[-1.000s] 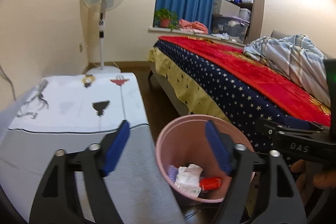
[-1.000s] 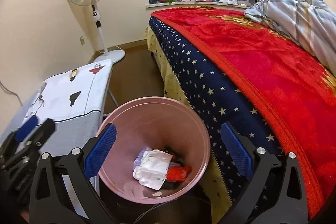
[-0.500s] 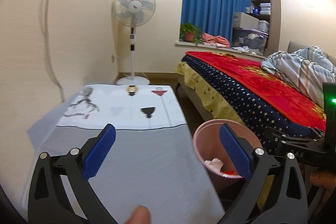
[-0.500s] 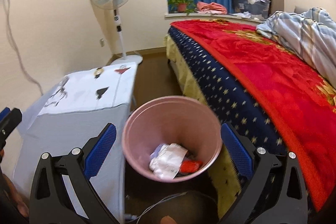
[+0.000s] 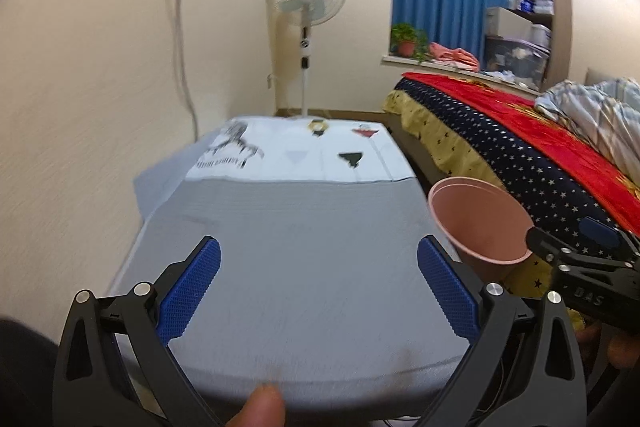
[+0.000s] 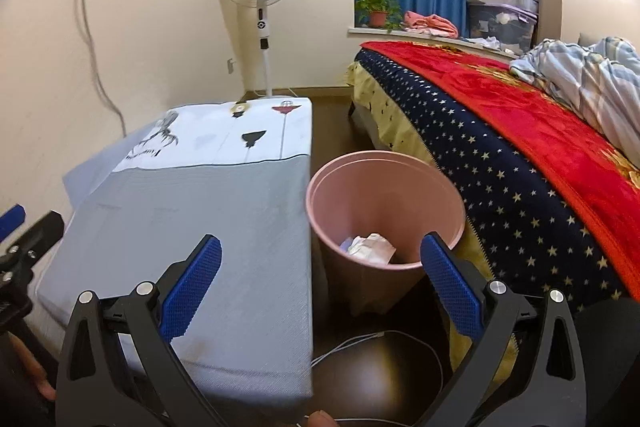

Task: Collect trash

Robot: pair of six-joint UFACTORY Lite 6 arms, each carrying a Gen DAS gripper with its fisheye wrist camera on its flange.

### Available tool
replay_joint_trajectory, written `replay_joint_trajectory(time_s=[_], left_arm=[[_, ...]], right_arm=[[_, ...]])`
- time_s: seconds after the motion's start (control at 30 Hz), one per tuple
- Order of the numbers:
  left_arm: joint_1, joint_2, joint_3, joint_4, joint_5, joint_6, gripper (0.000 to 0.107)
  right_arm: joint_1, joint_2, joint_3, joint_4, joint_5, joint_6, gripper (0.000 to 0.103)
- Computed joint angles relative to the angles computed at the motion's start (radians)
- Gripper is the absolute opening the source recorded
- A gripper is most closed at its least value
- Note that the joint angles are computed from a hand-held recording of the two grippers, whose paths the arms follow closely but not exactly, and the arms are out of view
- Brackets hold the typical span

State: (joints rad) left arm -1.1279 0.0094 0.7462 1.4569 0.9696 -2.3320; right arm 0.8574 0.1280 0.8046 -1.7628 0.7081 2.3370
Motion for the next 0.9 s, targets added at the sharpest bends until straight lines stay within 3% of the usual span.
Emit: replay_joint_trajectory(time_s=[0.2, 0.9], left_arm=[[0.045, 0.084, -0.015, 0.063, -0.1, -0.127, 0.095], [0.047, 0.133, 0.005, 0.082, -0.096, -0.171, 0.095]], right_arm=[[0.025, 0.037, 0.014, 0.011, 0.031, 0.022, 0.098], [0.0, 0.097, 0.061, 0.017, 0.01, 0.015, 0.098]])
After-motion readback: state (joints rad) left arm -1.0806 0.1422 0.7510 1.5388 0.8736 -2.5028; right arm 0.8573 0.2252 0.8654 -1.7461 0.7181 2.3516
